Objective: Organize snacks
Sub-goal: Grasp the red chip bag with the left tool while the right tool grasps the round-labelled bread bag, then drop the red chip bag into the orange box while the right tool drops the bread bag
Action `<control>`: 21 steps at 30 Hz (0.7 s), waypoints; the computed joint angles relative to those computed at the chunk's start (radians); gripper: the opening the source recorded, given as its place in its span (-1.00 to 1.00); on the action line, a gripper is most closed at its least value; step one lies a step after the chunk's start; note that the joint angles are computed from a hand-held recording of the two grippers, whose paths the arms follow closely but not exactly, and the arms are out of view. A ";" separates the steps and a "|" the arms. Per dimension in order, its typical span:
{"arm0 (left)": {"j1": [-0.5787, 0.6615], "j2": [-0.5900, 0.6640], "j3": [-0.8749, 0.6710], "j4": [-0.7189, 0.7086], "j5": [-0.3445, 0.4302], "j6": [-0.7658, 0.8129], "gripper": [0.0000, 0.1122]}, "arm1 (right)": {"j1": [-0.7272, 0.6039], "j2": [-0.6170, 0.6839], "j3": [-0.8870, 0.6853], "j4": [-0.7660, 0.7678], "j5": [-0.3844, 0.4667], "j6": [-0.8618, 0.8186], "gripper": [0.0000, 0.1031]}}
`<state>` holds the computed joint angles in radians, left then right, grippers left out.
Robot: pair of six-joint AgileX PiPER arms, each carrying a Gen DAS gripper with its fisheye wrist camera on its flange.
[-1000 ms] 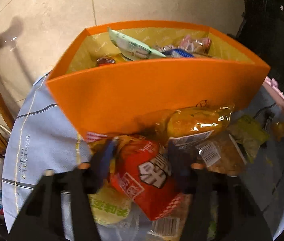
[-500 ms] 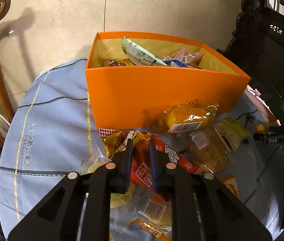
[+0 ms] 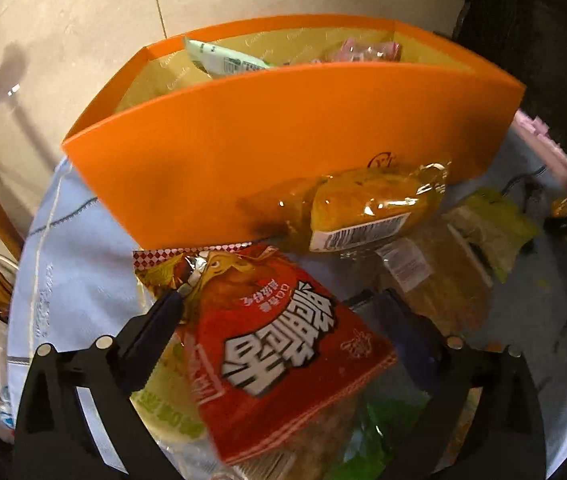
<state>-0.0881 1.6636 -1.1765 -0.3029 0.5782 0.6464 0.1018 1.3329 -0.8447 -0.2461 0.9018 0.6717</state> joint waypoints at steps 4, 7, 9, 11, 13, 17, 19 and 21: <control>0.071 0.016 -0.038 -0.141 0.071 0.082 0.07 | 0.112 -0.015 0.004 0.011 -0.009 0.036 0.51; 0.111 -0.011 -0.008 -0.202 0.105 0.198 0.07 | 0.175 -0.062 0.027 0.025 -0.041 0.089 0.51; 0.167 -0.043 0.023 -0.297 0.145 0.298 0.07 | 0.226 -0.076 0.011 0.020 -0.049 0.131 0.51; 0.207 -0.075 0.047 -0.349 0.169 0.350 0.07 | 0.281 -0.097 -0.002 0.015 -0.043 0.166 0.51; 0.256 -0.106 0.061 -0.406 0.211 0.390 0.07 | 0.341 -0.107 -0.029 0.001 -0.018 0.205 0.51; 0.314 -0.168 0.071 -0.462 0.280 0.440 0.07 | 0.439 -0.080 -0.127 -0.024 0.026 0.245 0.51; 0.325 -0.208 0.072 -0.487 0.310 0.456 0.07 | 0.476 -0.078 -0.170 -0.043 0.049 0.254 0.51; 0.341 -0.233 0.051 -0.512 0.350 0.458 0.07 | 0.518 -0.098 -0.212 -0.073 0.090 0.265 0.51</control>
